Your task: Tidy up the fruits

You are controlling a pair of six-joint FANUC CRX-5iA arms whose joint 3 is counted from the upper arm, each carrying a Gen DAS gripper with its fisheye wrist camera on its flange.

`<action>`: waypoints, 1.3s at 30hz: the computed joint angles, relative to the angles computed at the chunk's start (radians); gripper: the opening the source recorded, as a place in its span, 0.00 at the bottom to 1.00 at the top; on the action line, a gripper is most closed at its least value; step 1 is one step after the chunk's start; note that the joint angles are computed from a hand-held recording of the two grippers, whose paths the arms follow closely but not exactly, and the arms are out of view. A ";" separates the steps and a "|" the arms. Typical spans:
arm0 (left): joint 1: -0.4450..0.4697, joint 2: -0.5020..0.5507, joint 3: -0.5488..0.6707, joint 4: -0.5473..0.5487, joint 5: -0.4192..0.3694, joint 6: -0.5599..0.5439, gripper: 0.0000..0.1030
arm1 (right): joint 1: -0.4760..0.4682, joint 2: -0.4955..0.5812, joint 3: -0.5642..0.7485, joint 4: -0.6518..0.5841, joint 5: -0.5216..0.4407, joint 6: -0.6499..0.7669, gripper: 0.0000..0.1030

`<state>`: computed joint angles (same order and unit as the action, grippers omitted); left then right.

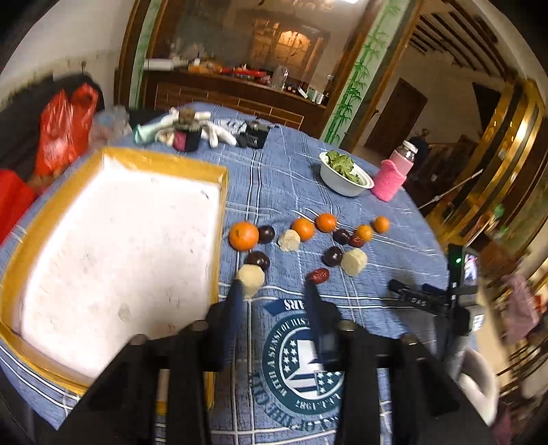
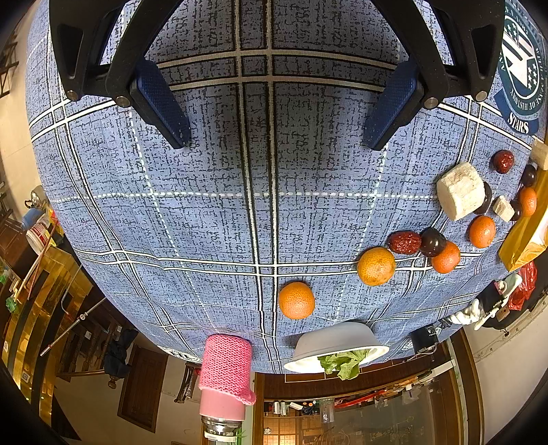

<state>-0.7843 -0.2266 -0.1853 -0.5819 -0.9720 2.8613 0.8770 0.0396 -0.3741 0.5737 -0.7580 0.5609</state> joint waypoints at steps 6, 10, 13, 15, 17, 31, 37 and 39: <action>-0.053 -0.042 0.007 -0.093 -0.118 0.050 0.47 | 0.000 0.000 0.000 0.000 0.000 0.000 1.00; -0.051 -0.031 0.007 -0.109 -0.152 0.047 0.52 | -0.002 -0.003 -0.002 -0.004 0.003 -0.015 1.00; -0.031 -0.011 0.004 -0.064 -0.097 -0.004 0.52 | -0.001 -0.009 0.008 -0.047 -0.019 -0.019 1.00; -0.032 0.031 0.031 -0.045 -0.099 -0.030 0.52 | 0.013 -0.002 0.019 -0.037 -0.052 -0.018 1.00; -0.020 0.094 0.075 -0.018 -0.151 -0.059 0.52 | 0.013 -0.003 0.013 -0.029 -0.045 -0.030 1.00; 0.044 0.111 0.099 -0.055 -0.278 -0.065 0.58 | 0.018 -0.018 0.000 -0.020 -0.043 -0.049 1.00; 0.048 -0.088 -0.063 0.016 0.102 -0.021 0.96 | 0.013 -0.002 0.039 -0.074 -0.074 0.018 1.00; 0.029 -0.064 -0.057 0.051 0.130 -0.050 0.96 | 0.011 0.005 0.057 -0.096 -0.090 0.051 1.00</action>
<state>-0.7558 -0.2905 -0.2420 -0.5310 -0.8418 2.8118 0.8877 0.0451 -0.3170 0.4779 -0.8483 0.6122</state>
